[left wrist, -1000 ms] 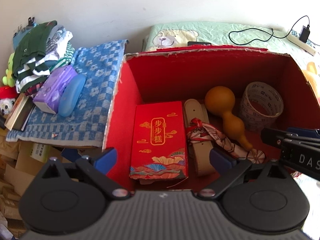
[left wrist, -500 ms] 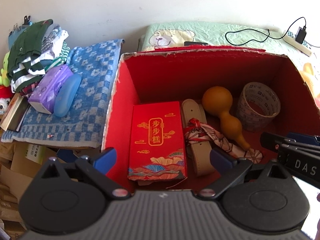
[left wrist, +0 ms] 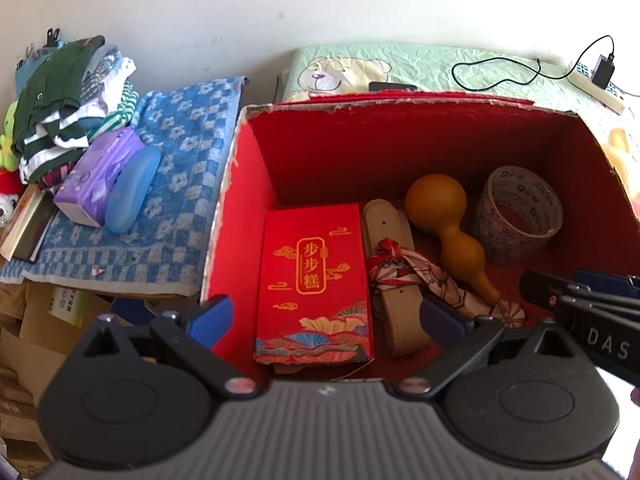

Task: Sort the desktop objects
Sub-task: 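Grasp the brown pinecone on the bed sheet with the right gripper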

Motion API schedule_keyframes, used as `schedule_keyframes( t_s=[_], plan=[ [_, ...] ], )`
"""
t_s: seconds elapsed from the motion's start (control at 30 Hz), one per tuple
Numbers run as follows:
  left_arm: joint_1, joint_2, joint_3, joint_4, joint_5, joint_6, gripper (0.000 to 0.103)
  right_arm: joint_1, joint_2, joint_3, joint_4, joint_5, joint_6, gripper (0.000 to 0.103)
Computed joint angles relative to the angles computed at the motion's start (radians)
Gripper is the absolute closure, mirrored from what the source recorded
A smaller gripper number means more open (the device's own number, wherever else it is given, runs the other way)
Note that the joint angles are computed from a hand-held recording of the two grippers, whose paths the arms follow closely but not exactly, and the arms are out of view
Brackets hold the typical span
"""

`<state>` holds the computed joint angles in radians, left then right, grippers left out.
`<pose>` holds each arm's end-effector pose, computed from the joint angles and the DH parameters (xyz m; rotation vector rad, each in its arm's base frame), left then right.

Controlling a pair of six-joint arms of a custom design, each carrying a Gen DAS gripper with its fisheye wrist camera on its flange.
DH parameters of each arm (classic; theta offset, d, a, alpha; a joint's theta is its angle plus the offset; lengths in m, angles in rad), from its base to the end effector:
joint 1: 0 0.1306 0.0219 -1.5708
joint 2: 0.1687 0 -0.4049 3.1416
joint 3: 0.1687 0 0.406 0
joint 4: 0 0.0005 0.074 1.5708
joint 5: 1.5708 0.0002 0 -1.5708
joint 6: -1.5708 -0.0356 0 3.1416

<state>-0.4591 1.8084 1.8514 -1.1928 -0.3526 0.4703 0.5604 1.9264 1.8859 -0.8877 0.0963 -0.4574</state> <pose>0.5711 -0.2692 0.4219 -0.1138 2.6063 0.1655 0.5914 0.3664 0.3769 -0.0893 2.5173 0.3024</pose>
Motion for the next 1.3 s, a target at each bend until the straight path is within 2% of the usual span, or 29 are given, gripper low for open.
schedule_keyframes(
  t_s=[0.1, 0.37, 0.57, 0.7, 0.9, 1.1, 1.23, 1.3],
  plan=[
    [0.001, 0.008, 0.009, -0.007, 0.007, -0.002, 0.003, -0.003, -0.004, -0.008, 0.007, -0.005, -0.005, 0.050],
    [-0.007, 0.012, 0.024, 0.011, -0.013, 0.003, 0.003, -0.003, -0.045, -0.063, 0.096, -0.004, 0.022, 0.050],
    [-0.013, -0.001, 0.016, 0.036, -0.010, -0.004, 0.003, -0.017, -0.074, -0.114, 0.165, -0.030, -0.037, 0.049],
    [-0.025, -0.002, 0.018, 0.039, -0.046, -0.007, 0.003, -0.017, -0.107, -0.163, 0.224, -0.025, -0.053, 0.049],
    [-0.025, -0.009, 0.027, 0.030, -0.017, 0.010, 0.003, -0.015, -0.161, -0.252, 0.344, -0.029, -0.057, 0.049],
    [-0.041, -0.023, 0.028, 0.034, -0.033, 0.023, 0.002, -0.030, -0.192, -0.305, 0.446, -0.082, -0.044, 0.049],
    [-0.046, -0.042, 0.020, 0.050, 0.013, 0.053, 0.003, -0.047, -0.212, -0.335, 0.488, -0.150, -0.017, 0.049],
    [-0.057, -0.057, 0.010, 0.064, 0.003, 0.073, 0.002, -0.058, -0.229, -0.359, 0.523, -0.184, 0.002, 0.049]
  ],
)
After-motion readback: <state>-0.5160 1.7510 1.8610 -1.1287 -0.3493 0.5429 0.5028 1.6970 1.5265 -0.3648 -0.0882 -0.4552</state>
